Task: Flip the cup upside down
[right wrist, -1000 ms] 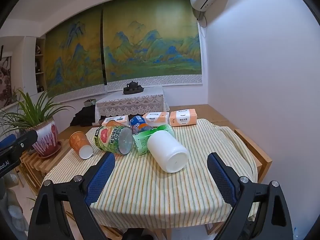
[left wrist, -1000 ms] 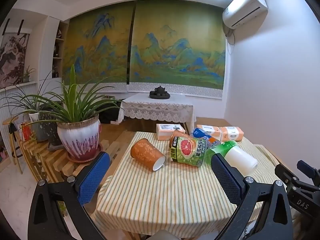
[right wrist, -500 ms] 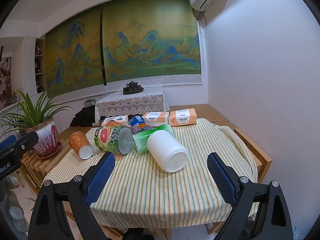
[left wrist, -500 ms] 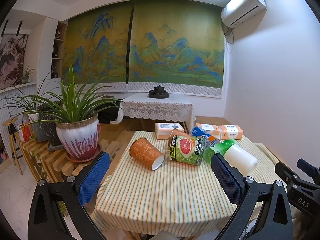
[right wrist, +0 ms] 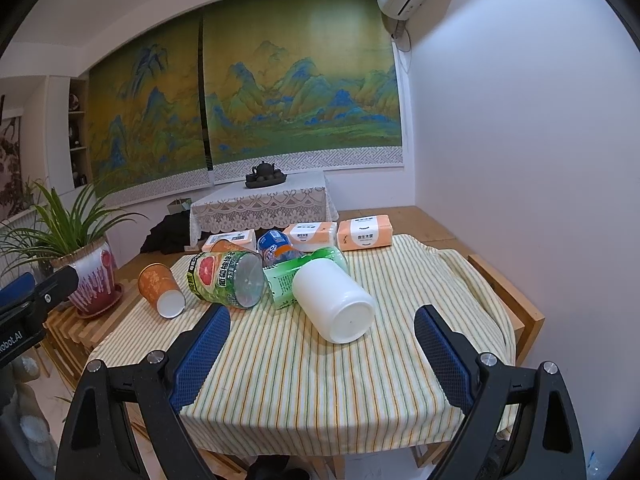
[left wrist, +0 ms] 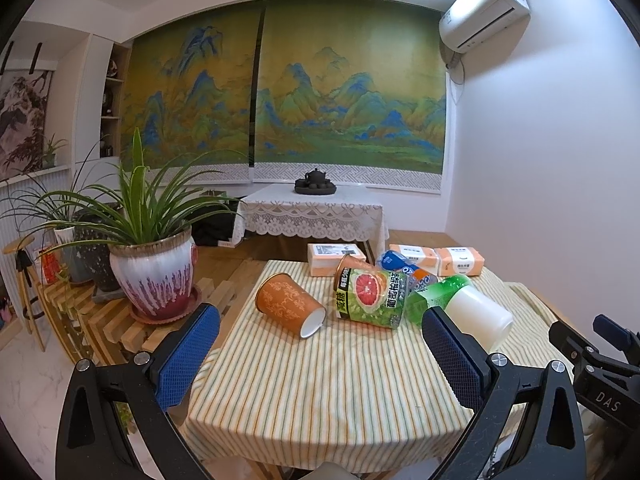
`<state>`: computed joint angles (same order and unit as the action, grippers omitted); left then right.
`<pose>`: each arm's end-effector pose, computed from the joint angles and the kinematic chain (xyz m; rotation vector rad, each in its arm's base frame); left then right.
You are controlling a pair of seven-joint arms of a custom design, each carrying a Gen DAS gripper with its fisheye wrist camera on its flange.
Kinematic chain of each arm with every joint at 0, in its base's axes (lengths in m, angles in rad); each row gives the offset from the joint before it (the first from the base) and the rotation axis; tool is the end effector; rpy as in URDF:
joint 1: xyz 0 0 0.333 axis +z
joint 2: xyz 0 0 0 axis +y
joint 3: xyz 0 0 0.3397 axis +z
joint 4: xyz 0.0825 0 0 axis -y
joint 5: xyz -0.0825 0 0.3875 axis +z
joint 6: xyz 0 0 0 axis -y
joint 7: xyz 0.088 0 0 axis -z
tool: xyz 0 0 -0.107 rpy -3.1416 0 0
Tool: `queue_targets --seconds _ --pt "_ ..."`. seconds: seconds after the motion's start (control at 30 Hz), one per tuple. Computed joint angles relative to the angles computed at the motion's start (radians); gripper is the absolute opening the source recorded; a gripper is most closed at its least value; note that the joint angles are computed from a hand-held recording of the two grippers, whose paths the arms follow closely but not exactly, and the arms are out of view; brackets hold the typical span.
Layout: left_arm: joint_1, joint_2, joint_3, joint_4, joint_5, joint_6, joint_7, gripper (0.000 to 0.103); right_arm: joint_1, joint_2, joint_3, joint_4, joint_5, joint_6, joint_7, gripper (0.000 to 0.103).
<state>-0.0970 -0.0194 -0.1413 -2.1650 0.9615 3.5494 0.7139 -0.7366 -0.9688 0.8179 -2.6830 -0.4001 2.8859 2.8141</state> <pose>0.4983 -0.2257 0.5572 -1.0761 1.9021 -1.4149 0.3757 0.1054 0.5285 -0.9040 2.0275 -1.3153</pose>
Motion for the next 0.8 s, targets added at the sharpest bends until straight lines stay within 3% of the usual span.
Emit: queue_targets --seconds 0.8 --pt "0.000 -0.003 0.001 0.000 0.012 0.000 -0.009 0.103 0.008 0.007 -0.003 0.004 -0.015 -0.008 0.011 0.091"
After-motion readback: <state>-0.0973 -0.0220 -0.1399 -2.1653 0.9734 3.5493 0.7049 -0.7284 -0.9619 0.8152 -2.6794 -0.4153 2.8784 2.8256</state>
